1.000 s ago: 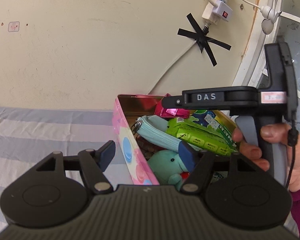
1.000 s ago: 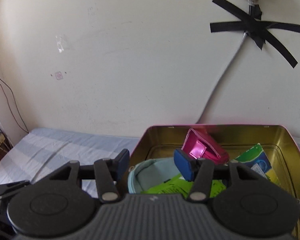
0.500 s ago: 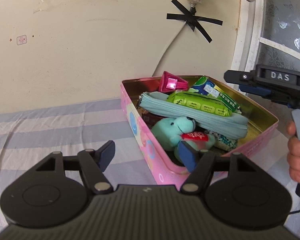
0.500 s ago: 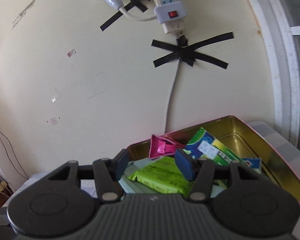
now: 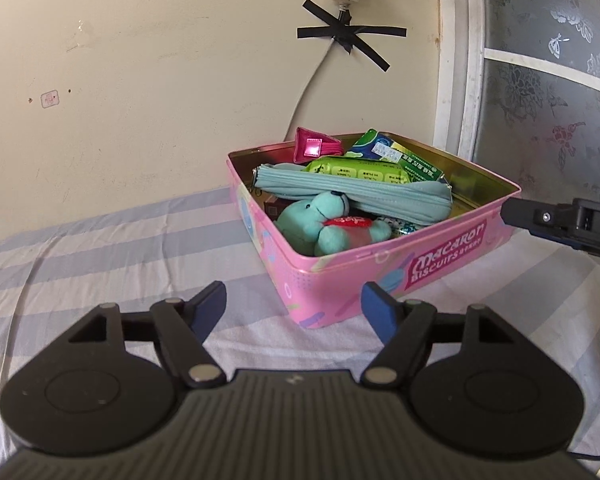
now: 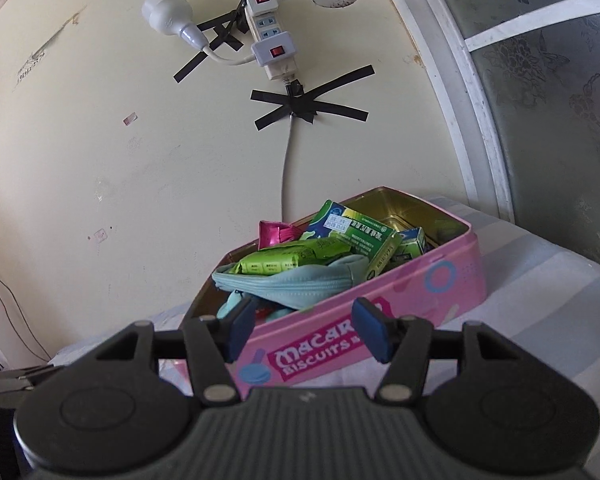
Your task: Organize objects
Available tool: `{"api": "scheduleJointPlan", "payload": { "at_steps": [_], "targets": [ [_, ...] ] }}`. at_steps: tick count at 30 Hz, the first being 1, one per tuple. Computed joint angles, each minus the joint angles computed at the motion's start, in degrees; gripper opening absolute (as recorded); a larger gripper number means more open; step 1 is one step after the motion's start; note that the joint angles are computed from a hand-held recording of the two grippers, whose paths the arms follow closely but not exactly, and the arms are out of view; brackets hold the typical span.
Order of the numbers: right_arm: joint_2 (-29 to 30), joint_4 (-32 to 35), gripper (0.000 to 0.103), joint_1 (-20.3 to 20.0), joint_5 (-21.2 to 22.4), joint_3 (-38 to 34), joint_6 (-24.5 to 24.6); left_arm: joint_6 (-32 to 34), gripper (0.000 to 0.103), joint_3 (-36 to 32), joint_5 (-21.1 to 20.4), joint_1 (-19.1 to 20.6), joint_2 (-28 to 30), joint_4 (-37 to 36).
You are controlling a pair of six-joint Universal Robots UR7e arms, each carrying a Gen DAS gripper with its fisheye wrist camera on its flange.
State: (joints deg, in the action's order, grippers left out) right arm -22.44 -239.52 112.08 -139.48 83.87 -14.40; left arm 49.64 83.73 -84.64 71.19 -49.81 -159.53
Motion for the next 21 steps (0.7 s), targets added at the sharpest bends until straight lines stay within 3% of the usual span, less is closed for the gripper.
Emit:
{"api": "scheduleJointPlan", "payload": {
  "at_steps": [15, 21],
  "targets": [
    [1.87, 0.55, 0.062, 1.59, -0.31, -1.16, -0.48, -0.79, 0.089, 3.01, 2.05, 1.09, -1.86, -1.79],
    [1.8, 2.31, 0.062, 1.53, -0.61, -1.13, 1.83, -1.51, 0.096, 3.31, 1.39, 1.81, -2.27, -2.48]
  ]
}}
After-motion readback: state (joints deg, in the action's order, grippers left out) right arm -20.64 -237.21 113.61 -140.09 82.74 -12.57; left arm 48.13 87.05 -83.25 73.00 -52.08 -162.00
